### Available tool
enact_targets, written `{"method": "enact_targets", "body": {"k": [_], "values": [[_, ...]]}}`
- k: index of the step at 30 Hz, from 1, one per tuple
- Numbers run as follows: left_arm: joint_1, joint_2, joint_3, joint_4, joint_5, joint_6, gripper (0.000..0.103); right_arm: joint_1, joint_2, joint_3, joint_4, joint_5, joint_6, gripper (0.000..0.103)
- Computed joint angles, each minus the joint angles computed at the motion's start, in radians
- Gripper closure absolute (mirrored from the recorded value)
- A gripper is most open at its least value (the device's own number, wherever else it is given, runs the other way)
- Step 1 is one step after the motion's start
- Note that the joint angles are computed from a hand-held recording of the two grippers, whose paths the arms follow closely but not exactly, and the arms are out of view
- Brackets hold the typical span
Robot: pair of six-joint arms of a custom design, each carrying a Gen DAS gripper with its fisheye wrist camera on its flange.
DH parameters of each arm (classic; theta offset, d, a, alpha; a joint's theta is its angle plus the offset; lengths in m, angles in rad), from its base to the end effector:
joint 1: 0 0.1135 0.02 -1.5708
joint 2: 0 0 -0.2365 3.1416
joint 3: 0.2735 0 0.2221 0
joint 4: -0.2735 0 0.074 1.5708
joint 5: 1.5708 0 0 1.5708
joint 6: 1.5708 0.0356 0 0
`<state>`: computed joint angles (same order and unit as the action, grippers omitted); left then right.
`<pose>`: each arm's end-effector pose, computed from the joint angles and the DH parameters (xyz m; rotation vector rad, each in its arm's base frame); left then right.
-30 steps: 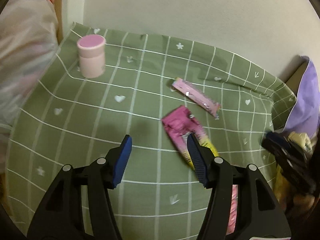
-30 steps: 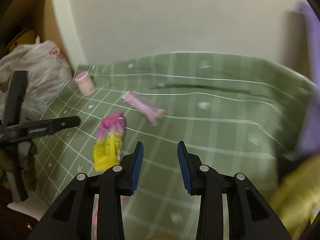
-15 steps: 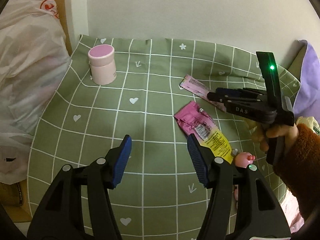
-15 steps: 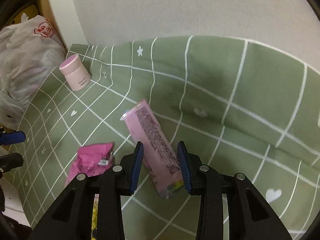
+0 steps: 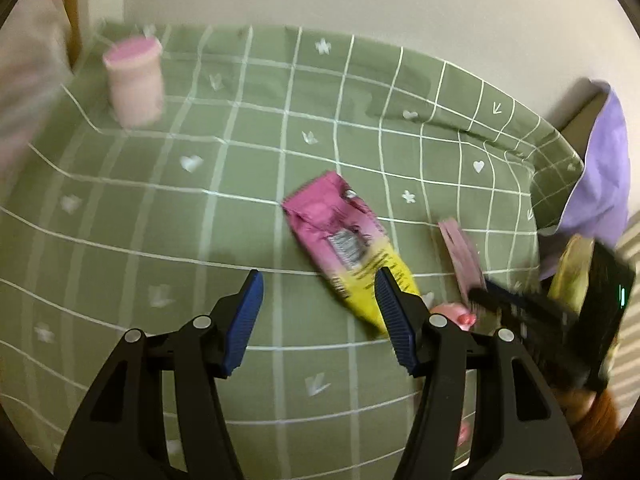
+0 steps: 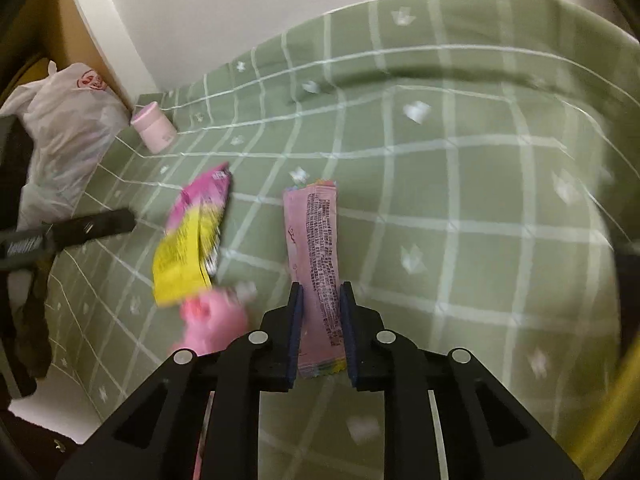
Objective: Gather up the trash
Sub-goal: 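Grasp the pink candy stick with the right gripper while the left gripper grasps the pink-yellow packet, then carry the pink stick and pink-yellow packet into the yellow bag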
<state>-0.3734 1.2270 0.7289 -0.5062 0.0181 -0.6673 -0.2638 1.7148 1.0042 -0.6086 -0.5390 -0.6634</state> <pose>0.2005 -0.0793 0.1942 -0.3782 2.6029 -0.4013 0.2762 -0.0557 0.1523 -0.6134 2.5654 0.5022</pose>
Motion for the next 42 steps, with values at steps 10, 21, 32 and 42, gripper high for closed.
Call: {"method": "enact_targets", "body": {"k": [10, 21, 32, 42], "values": [[-0.119, 0.284, 0.137, 0.080, -0.210, -0.147, 0.048, -0.214, 0.005, 0.032, -0.190, -0.162, -0.249, 0.065], [-0.344, 0.154, 0.141, -0.093, -0.367, -0.168, 0.066, -0.094, -0.033, 0.060, -0.136, -0.101, -0.147, 0.065], [-0.353, -0.209, 0.064, -0.221, -0.349, -0.033, 0.061, 0.015, -0.197, -0.072, -0.052, 0.050, 0.052, 0.096], [-0.274, -0.255, -0.086, -0.094, -0.152, 0.024, 0.060, -0.145, -0.376, -0.158, -0.183, -0.032, -0.014, 0.096]]}}
